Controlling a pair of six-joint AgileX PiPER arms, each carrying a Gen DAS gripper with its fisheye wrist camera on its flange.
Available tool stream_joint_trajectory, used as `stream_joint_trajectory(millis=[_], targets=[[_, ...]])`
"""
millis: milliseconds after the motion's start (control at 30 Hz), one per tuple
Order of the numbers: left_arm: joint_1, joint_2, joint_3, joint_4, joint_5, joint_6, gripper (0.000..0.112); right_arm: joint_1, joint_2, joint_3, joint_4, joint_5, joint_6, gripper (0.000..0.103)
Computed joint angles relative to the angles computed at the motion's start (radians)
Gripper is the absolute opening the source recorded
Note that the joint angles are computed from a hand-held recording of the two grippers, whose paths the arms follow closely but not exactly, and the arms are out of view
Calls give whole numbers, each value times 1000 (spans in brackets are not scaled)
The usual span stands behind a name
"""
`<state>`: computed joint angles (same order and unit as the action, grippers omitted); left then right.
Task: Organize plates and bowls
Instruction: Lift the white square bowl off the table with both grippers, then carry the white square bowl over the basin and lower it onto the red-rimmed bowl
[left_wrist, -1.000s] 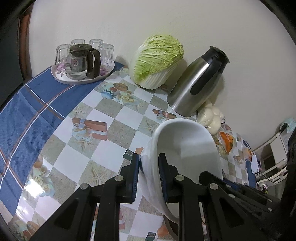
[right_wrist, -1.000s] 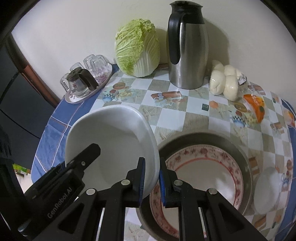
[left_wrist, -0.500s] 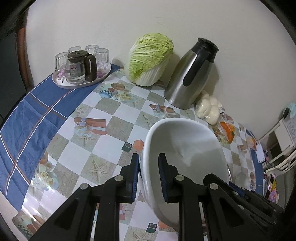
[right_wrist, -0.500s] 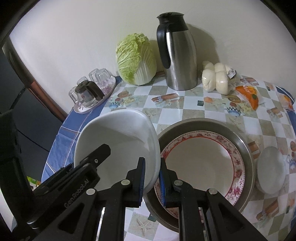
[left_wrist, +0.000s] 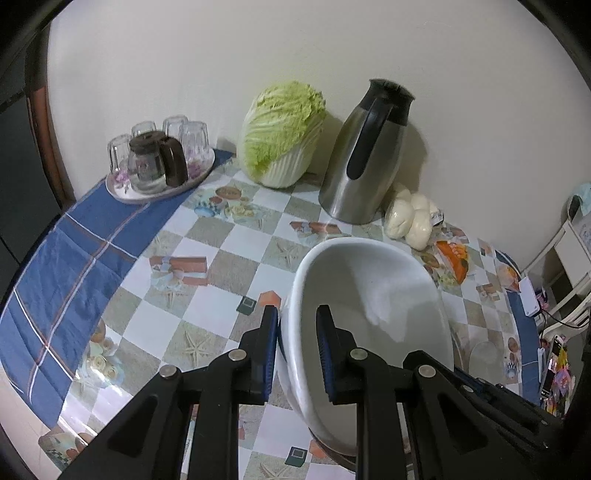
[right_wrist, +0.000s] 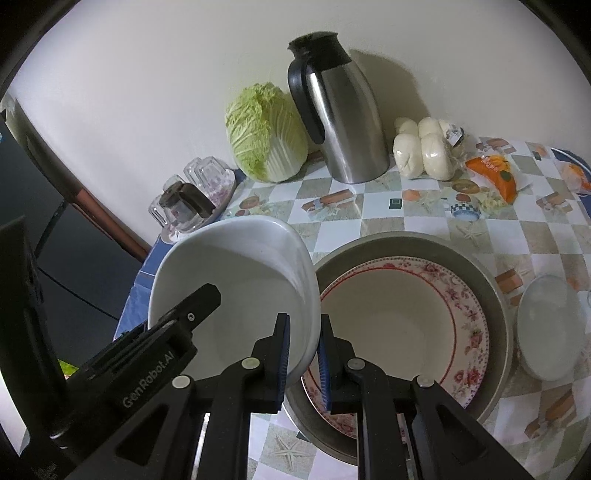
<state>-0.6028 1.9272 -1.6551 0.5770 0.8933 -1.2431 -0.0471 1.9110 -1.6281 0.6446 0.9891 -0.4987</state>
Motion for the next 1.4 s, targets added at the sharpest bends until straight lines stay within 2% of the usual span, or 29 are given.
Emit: stream_joint_trajectory(millis=[300,667,1400], targets=[[-65,-24,-53,112,85,-57,22,-50,-51,8,91,47,-48,15],[-116,-20,-120,166,116,-72,22,-106,-116,13,123,71,-74,15],[-195,200,-481,106,205,75,22,-268,-97,-53,123,139,-57,16]])
